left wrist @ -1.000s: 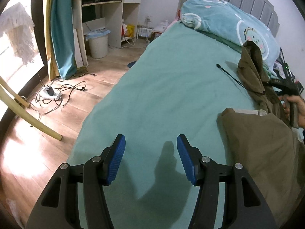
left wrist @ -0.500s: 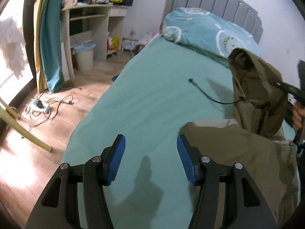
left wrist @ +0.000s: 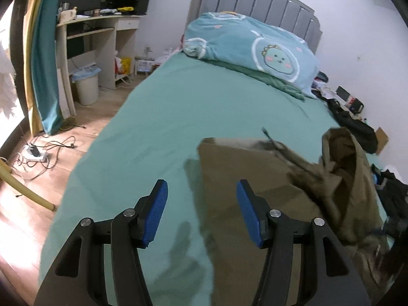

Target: Fold large clothes

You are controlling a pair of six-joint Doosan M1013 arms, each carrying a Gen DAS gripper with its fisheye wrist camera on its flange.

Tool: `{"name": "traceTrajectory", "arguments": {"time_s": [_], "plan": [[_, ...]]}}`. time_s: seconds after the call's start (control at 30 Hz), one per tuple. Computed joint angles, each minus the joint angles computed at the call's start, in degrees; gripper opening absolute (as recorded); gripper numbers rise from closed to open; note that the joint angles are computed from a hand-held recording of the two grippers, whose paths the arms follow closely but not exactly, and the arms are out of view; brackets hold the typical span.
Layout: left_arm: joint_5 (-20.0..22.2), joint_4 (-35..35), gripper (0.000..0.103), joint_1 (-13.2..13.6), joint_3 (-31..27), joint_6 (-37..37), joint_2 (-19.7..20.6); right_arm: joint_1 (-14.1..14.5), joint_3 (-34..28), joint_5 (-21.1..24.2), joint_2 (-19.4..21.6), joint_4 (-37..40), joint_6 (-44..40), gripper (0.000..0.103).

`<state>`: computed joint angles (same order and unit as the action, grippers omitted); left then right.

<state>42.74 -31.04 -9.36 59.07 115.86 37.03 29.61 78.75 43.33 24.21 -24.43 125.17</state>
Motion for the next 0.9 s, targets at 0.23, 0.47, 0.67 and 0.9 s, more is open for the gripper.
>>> {"name": "traceTrajectory", "arguments": {"time_s": [0.23,0.47,0.67,0.9], "plan": [[0.4,-3.0,0.059,0.0,1.6,2.9,-1.2,0.0,3.0,0.8,-3.6,-1.4,11.9,0.08],[1.6,0.2,0.059,0.7,-2.0,-1.8,0.5,-6.3,-5.2,1.5,-0.3,-5.9,19.2,0.08],[2.3,0.7,0.059,1.8,-5.6,-5.9,2.4,-12.9,-12.3,0.3,5.2,13.1,11.4,0.08],[3.0,0.4,0.059,2.0,-7.1,-7.0,3.2,-13.6,-15.8,-1.1,8.4,35.2,-4.1,0.007]]}}
